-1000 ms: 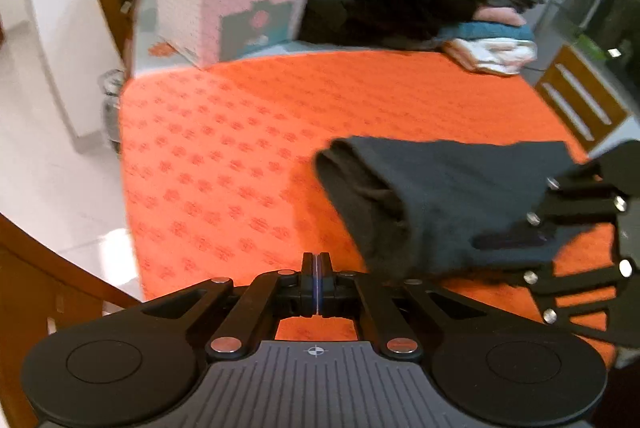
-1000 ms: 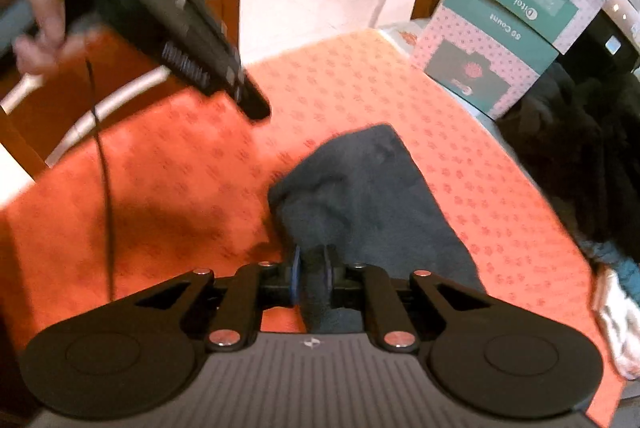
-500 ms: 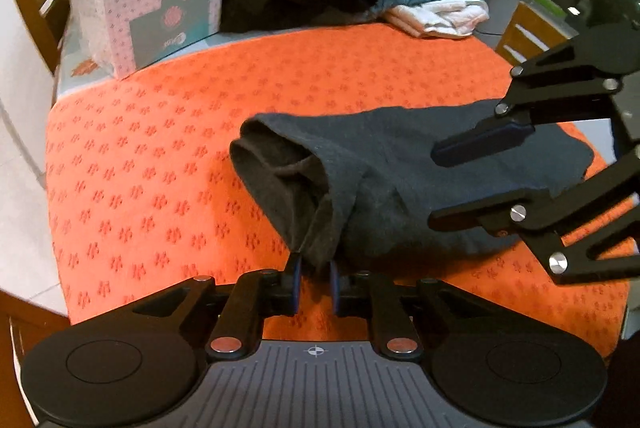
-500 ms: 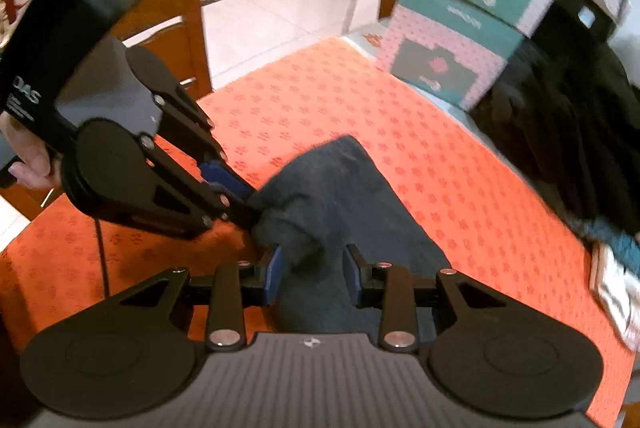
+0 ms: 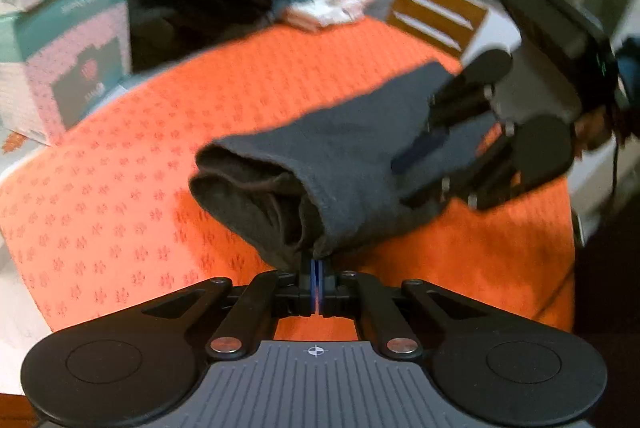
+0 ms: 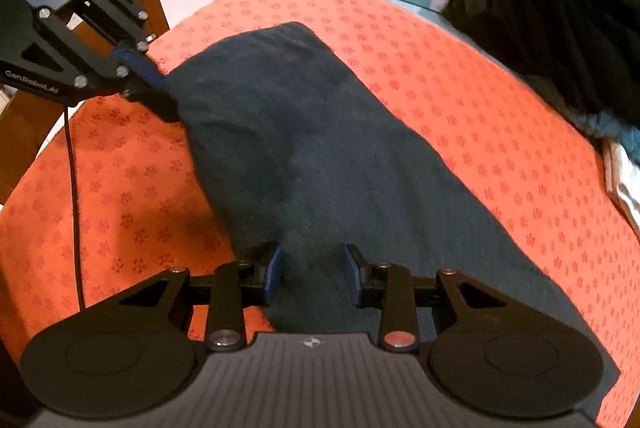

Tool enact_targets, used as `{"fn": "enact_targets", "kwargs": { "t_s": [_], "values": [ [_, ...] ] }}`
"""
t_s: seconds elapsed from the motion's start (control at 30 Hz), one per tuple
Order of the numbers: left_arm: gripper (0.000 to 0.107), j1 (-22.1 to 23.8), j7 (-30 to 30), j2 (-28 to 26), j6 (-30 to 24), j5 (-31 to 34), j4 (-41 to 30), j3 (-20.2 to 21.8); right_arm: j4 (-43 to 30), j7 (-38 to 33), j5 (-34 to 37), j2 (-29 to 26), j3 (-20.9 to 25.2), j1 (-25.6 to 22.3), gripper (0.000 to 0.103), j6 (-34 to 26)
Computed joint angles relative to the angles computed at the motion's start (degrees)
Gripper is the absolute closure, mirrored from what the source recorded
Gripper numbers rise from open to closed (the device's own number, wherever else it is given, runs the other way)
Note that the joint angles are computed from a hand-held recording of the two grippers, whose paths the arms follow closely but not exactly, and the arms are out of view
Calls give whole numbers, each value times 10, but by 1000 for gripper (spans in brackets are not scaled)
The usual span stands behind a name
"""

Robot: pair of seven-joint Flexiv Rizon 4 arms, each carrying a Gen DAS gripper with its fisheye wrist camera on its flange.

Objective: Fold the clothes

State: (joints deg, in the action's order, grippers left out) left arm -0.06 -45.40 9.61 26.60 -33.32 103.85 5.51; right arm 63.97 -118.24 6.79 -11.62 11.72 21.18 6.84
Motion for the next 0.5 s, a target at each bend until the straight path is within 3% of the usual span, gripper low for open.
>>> {"fn": "enact_targets", "kwargs": {
  "t_s": [0.2,0.5],
  "values": [
    [103,8,-27,3,-22,28,8,1,-22,8,21,-4,1,-2,65,0],
    [103,17,-137,42,-13,63,39,9,-80,33,74,-42,15,15,65,22]
  ]
}}
